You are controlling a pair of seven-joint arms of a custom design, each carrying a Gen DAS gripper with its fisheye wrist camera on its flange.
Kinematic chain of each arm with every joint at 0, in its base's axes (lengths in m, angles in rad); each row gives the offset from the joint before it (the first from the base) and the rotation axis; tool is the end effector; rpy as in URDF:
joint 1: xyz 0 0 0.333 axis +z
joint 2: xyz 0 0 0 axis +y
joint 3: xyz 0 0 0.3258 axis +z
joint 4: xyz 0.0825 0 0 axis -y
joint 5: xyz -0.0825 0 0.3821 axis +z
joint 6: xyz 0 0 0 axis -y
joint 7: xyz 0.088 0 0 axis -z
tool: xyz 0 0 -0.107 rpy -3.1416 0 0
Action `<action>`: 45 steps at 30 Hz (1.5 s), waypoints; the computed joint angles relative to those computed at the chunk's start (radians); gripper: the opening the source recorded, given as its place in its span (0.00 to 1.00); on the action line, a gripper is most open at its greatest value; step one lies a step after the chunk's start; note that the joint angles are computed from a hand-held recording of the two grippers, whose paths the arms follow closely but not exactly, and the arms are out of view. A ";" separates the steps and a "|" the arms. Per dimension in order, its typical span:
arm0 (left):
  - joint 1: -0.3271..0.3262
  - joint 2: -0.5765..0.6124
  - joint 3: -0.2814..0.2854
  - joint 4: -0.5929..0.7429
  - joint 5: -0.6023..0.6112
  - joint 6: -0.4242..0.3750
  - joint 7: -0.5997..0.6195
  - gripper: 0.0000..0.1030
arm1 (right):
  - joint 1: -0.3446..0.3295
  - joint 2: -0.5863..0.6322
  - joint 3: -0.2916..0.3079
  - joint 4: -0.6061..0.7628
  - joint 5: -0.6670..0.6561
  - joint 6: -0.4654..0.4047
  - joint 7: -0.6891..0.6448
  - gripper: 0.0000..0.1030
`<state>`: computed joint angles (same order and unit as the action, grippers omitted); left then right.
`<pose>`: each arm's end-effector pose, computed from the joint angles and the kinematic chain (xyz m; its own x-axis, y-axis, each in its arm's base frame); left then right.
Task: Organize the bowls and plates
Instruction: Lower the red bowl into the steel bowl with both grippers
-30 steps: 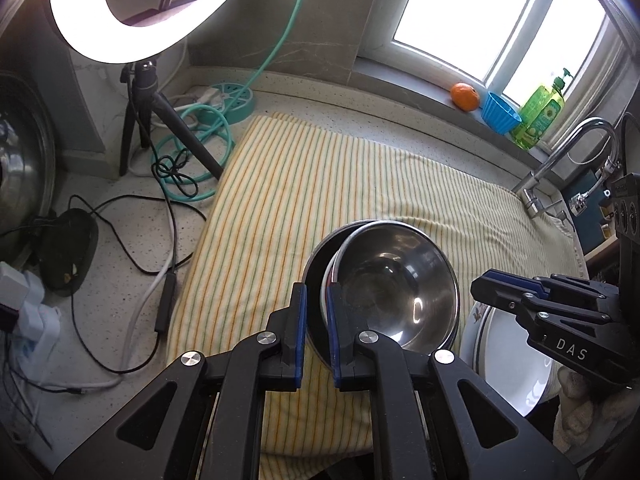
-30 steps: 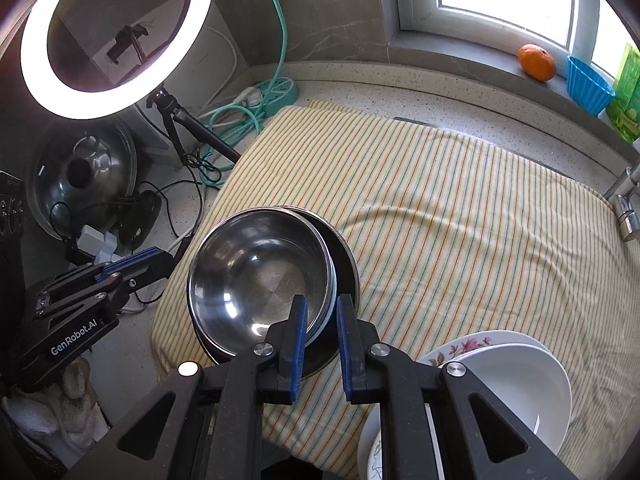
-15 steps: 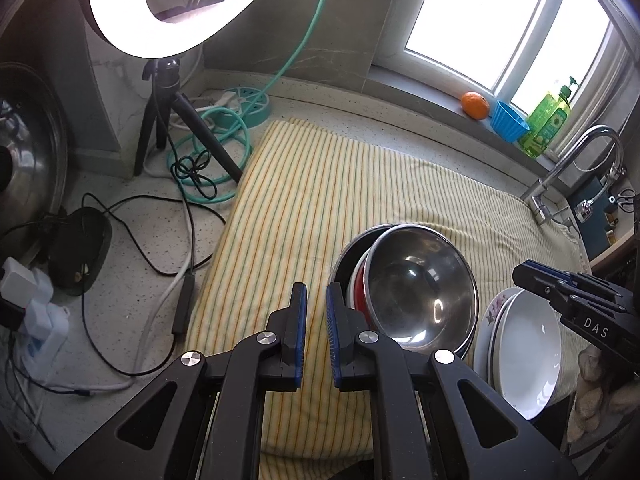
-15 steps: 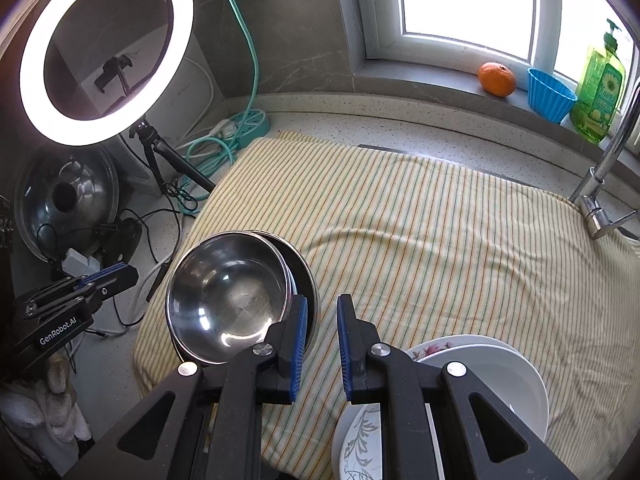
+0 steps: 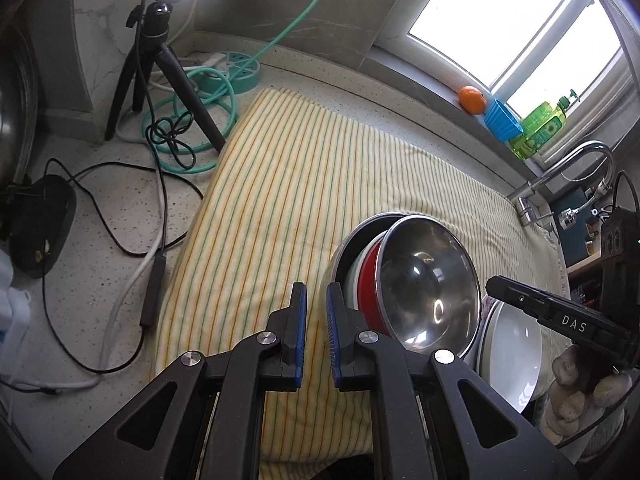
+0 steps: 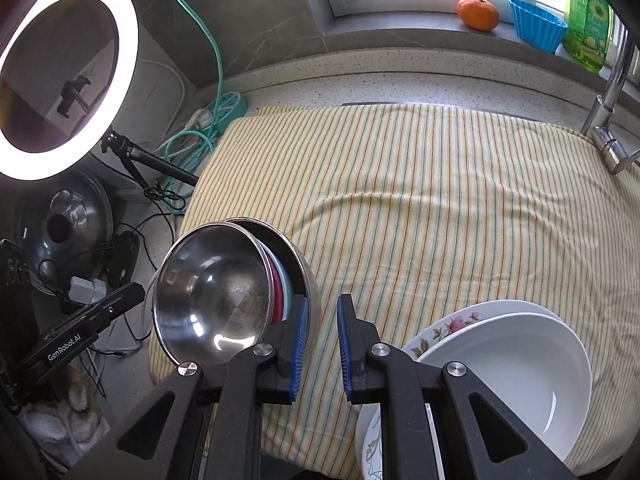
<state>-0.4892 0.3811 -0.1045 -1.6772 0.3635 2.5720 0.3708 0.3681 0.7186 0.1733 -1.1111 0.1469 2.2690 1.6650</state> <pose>0.5845 -0.3898 0.4492 0.2704 -0.9066 0.3240 -0.8151 -0.3947 -0.4242 0.6996 0.3701 0.4523 0.3481 -0.8912 -0.2908 -0.8949 -0.2235 -0.3863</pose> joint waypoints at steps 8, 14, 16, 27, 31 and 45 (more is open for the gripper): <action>0.015 0.025 -0.010 0.010 -0.064 0.025 0.051 0.09 | 0.015 0.060 -0.004 0.085 -0.007 -0.064 0.012 0.14; 0.013 0.039 -0.008 0.018 -0.095 0.035 0.080 0.09 | 0.017 0.096 -0.003 0.135 0.004 -0.105 0.012 0.13; 0.014 0.046 -0.008 0.024 -0.106 0.035 0.090 0.09 | 0.022 0.106 -0.006 0.150 0.001 -0.116 0.013 0.13; 0.009 0.070 -0.002 0.043 -0.152 0.038 0.142 0.07 | 0.057 0.106 -0.031 0.154 -0.053 -0.121 0.006 0.07; 0.006 0.087 0.001 0.067 -0.152 0.018 0.154 0.07 | 0.068 0.104 -0.038 0.152 -0.077 -0.118 0.008 0.07; -0.009 0.090 0.016 0.071 -0.117 0.013 0.131 0.07 | 0.089 0.098 -0.052 0.144 -0.135 -0.097 0.012 0.07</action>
<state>-0.4986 0.4706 -0.0883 -1.6060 0.2465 2.5847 0.5017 0.4571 0.8162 0.1211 -0.9668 0.0121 2.1720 1.6773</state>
